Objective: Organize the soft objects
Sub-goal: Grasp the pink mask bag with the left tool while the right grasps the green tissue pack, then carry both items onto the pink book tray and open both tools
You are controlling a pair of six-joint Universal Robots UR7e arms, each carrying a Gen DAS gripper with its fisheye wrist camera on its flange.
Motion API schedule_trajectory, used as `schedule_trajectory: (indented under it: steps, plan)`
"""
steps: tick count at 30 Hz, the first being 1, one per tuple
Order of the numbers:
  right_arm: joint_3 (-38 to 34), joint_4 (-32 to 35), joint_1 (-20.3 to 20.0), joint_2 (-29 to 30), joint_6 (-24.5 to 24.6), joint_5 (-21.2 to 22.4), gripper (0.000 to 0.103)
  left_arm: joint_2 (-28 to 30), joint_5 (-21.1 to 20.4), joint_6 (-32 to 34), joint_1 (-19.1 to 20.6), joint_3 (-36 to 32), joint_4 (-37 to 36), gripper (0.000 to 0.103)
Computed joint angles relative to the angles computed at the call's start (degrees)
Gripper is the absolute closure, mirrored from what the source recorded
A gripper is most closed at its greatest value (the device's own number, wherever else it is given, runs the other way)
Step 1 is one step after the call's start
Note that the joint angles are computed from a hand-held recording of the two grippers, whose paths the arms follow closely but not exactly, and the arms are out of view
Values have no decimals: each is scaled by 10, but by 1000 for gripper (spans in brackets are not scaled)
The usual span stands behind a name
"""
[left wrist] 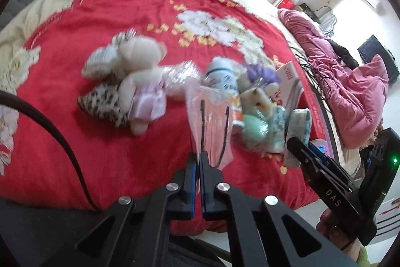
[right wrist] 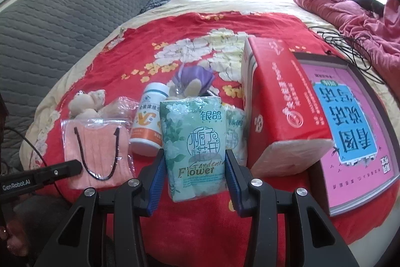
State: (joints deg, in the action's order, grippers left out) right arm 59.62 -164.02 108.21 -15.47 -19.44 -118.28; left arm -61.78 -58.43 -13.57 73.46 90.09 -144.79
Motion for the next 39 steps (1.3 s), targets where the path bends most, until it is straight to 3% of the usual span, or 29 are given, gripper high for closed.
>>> schedule_trajectory:
  steps: [20,30,39]
  plan:
    - [47,-63,8,-65,-19,-4,57,22,20,89,-77,-31,-50,101]
    - [90,-106,-2,-124,-42,-36,57,68,17,122,-128,-60,-69,101]
    - [130,-143,-25,-176,-54,-53,57,123,2,119,-149,-100,-47,101]
